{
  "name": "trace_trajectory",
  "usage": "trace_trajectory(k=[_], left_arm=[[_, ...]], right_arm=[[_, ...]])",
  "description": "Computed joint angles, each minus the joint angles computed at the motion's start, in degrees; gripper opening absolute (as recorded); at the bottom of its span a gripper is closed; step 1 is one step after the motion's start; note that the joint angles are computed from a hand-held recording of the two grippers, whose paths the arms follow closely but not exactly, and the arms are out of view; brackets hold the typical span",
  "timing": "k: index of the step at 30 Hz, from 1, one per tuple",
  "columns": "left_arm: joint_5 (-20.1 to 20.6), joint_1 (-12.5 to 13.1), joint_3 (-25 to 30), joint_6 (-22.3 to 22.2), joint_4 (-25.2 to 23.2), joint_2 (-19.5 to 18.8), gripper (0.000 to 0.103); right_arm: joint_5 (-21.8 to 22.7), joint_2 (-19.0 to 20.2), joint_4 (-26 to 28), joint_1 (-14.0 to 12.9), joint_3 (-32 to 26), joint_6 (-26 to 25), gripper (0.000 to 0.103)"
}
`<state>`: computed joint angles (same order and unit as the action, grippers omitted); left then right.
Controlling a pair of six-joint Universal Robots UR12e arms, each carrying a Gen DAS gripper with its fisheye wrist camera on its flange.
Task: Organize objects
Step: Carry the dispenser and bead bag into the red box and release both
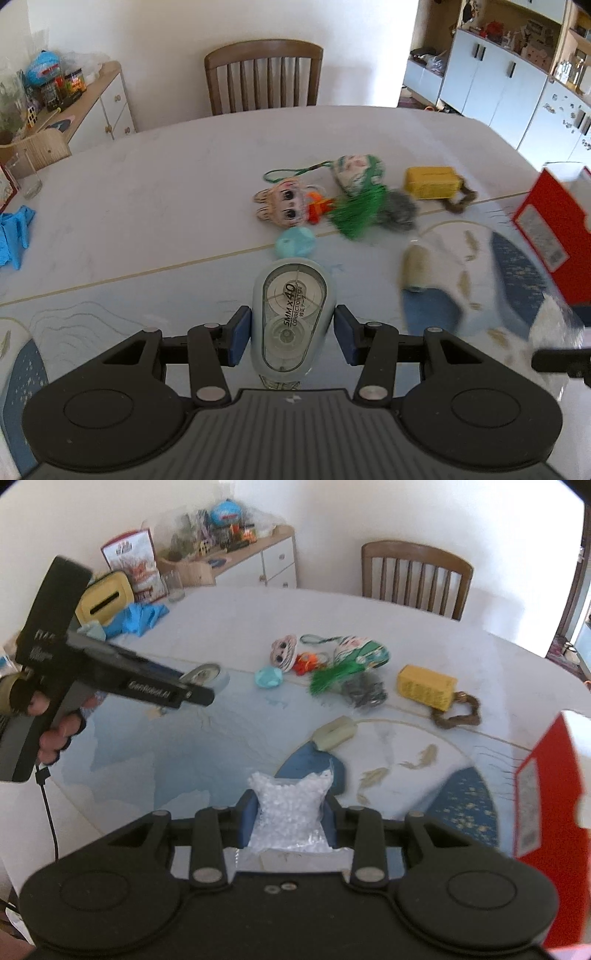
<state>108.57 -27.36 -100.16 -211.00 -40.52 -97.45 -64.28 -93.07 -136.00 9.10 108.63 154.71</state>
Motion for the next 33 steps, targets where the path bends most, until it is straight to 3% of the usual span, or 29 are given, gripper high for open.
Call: trace_trajectory(k=[8, 16, 24, 33], left_arm=[[3.6, -4.3, 5.7, -3.2, -4.7, -1.8, 0.048], [3.4, -7.3, 12.6, -4.4, -7.8, -5.4, 0.048], [1.9, -9.8, 22.1, -4.1, -10.1, -11.7, 0.048], [0.5, -11.8, 34.1, 0.1, -12.4, -19.7, 0.048]], right_arm=[[2.5, -3.7, 3.4, -5.4, 0.4, -2.2, 0.035], [4.3, -5.5, 5.8, -11.7, -0.2, -5.3, 0.035], [5.4, -5.8, 6.6, -18.4, -0.5, -7.7, 0.035], [4.8, -3.9, 5.8, -24.0, -1.5, -8.7, 0.035]])
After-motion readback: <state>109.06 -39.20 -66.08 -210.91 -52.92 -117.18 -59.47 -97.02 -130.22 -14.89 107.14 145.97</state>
